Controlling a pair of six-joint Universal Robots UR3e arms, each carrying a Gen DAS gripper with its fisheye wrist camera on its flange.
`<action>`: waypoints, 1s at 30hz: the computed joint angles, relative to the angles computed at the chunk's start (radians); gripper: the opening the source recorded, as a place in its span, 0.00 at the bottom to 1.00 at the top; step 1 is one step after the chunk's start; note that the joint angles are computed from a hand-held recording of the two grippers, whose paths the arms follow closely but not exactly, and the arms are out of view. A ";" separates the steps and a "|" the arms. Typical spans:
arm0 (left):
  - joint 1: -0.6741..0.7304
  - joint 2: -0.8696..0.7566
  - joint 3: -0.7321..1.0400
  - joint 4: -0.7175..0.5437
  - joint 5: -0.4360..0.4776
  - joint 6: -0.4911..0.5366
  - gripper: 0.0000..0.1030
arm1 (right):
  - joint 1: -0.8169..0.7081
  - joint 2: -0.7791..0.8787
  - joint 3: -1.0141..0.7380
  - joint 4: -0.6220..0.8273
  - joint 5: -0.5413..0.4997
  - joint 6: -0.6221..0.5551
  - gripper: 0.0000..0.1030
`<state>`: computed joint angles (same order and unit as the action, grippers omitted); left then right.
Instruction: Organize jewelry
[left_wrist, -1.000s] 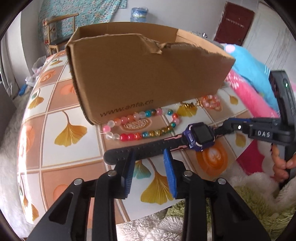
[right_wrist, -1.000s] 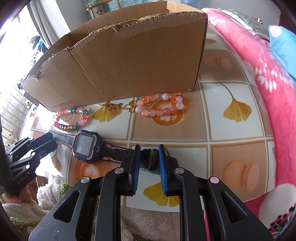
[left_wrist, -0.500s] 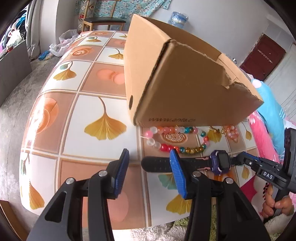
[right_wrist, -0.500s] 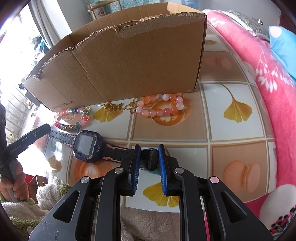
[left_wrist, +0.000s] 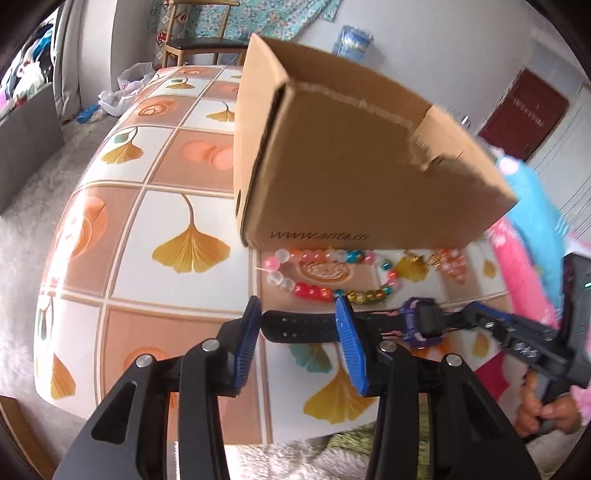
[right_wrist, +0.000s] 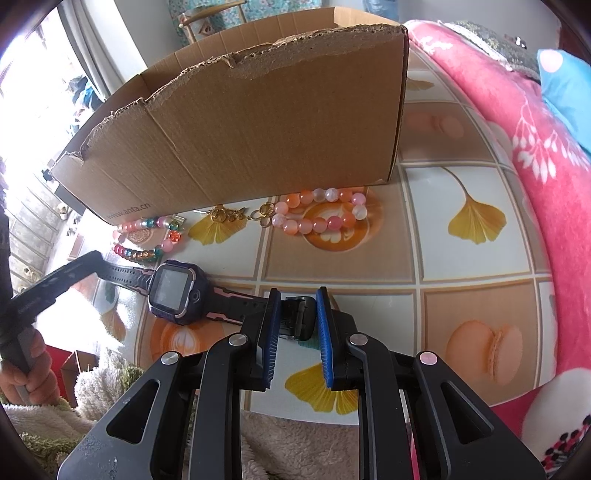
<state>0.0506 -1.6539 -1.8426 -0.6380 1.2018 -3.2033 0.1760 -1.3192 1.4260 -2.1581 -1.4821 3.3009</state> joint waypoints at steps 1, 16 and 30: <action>0.012 0.014 -0.014 0.008 -0.021 0.001 0.40 | 0.000 -0.002 0.002 -0.001 -0.001 -0.001 0.16; 0.035 0.024 -0.067 0.082 -0.144 -0.013 0.39 | 0.003 -0.022 0.044 -0.031 -0.004 0.005 0.16; 0.129 0.023 -0.148 0.098 -0.208 -0.074 0.31 | 0.001 -0.025 0.048 -0.031 -0.006 0.005 0.16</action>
<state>0.1795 -1.6311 -1.9908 -0.5397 0.9934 -3.2769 0.1774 -1.3447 1.4738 -2.1893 -1.4880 3.3056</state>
